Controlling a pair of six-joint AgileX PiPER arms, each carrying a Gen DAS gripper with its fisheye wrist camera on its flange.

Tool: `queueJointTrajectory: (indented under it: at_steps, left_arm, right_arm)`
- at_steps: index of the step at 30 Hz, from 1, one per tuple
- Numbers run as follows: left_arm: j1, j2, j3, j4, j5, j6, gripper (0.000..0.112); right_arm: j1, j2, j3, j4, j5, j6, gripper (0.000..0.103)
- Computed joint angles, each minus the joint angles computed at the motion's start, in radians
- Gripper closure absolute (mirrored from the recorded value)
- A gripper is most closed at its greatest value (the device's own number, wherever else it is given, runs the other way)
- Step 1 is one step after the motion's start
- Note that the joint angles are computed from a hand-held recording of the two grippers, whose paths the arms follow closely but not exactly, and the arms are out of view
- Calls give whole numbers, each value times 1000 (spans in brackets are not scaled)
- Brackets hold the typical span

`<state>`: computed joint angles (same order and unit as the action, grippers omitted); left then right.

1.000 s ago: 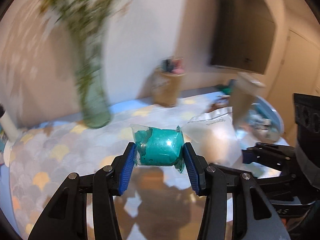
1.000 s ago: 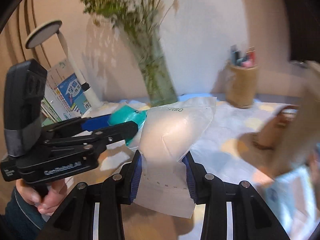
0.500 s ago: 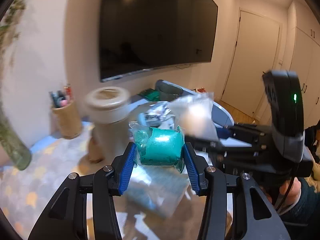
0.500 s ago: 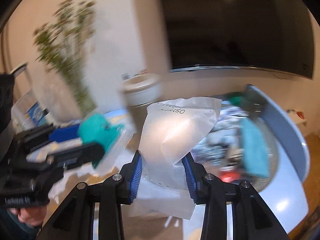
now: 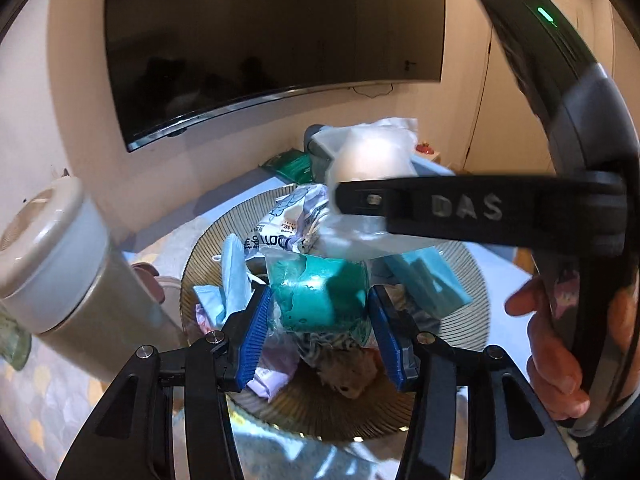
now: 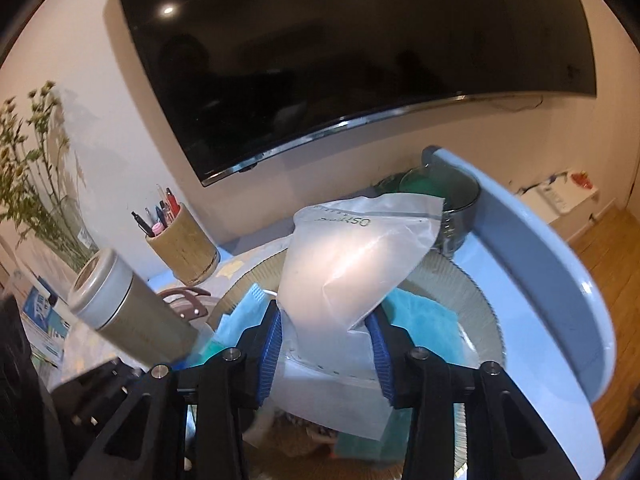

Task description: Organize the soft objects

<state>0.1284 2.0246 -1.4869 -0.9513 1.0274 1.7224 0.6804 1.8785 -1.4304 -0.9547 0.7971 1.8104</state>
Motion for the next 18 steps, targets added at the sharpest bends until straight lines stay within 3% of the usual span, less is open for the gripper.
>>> queueJointTrajectory:
  at_steps: [1, 3, 4, 11, 14, 18]
  left_arm:
    - [-6, 3, 7, 1, -12, 5, 58]
    - [-10, 5, 13, 18, -13, -5, 41]
    - [-8, 10, 9, 21, -1, -4, 41]
    - [50, -32, 67, 42, 44, 68, 38]
    - [99, -56, 85, 34, 80, 100, 38]
    - [183, -54, 37, 39, 187, 82, 38]
  right_arm:
    - [-19, 11, -12, 28, -26, -32, 57]
    - [-37, 16, -7, 59, -65, -59, 36]
    - [-44, 22, -11, 68, -73, -67, 25]
    - [3, -42, 113, -119, -109, 202, 24]
    - [52, -71, 138, -153, -60, 247, 24]
    - [132, -91, 120, -153, 36, 242, 24]
